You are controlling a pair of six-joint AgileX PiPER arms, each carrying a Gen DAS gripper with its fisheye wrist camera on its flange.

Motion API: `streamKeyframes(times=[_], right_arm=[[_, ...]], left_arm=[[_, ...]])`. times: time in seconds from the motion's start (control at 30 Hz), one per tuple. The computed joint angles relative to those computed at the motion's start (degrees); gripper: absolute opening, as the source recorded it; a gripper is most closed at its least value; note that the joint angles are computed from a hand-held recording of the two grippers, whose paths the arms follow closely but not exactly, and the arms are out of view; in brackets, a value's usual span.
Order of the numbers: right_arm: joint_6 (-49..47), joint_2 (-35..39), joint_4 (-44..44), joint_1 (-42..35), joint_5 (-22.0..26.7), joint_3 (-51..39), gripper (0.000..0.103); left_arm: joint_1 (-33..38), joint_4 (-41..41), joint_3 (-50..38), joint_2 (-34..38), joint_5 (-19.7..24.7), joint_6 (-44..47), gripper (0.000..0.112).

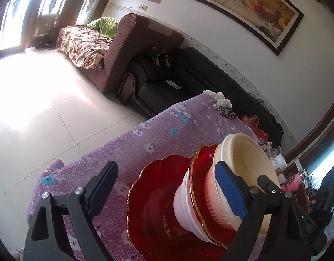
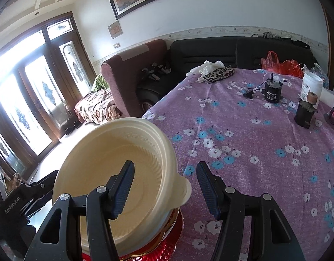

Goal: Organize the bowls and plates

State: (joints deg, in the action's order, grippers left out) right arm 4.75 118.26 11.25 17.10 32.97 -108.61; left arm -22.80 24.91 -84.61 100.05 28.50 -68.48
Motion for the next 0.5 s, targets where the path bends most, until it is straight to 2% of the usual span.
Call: streamKeyframes(times=[0.23,0.5], right_arm=[[-3.95,-0.46,5.91,-0.83,-0.21,1.0,0.069],[-6.73,-2.45,9.3,-0.66,-2.29,3.76,0.076]], left_arm=[[-0.38,7.28,1.42,-2.66,1.32,-6.45,0.09],[0.03,4.31,0.7,-1.23,1.05,-3.92,0.09]])
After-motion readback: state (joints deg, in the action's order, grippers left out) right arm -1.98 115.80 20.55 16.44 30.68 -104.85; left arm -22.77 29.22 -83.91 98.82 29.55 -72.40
